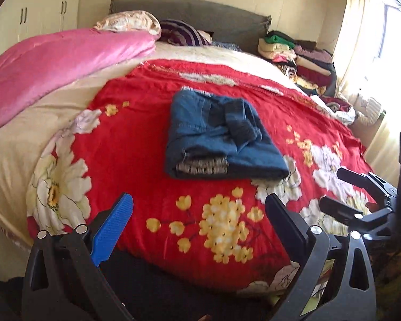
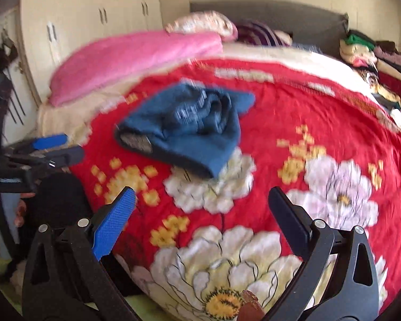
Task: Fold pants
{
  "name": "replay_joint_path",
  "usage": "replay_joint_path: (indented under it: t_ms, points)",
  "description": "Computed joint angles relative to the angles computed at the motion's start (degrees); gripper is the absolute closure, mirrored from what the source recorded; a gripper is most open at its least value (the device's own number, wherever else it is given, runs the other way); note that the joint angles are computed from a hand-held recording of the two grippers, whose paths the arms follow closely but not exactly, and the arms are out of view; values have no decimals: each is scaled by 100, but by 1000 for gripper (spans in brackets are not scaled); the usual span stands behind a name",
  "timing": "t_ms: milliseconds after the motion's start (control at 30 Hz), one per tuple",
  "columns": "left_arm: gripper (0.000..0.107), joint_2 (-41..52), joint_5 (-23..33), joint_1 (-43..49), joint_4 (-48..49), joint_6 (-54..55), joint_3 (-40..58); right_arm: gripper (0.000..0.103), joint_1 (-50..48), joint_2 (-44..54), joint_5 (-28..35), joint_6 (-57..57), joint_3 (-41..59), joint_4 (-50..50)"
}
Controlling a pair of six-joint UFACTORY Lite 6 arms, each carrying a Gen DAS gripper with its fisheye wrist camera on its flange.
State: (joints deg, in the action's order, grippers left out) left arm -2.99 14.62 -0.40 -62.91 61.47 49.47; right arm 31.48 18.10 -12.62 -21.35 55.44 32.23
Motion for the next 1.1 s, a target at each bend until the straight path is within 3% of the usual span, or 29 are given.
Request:
replay_joint_path:
  t_ms: [100, 200, 1100]
  points:
    - [8, 122, 72, 53, -279, 252, -12, 9, -44, 193, 62, -636, 134, 716]
    - [8, 194, 24, 42, -407, 340, -28, 9, -131, 128, 20, -92, 68, 245]
    - [8, 154, -87, -68, 192, -344, -44, 9, -158, -34, -48, 325, -47, -215]
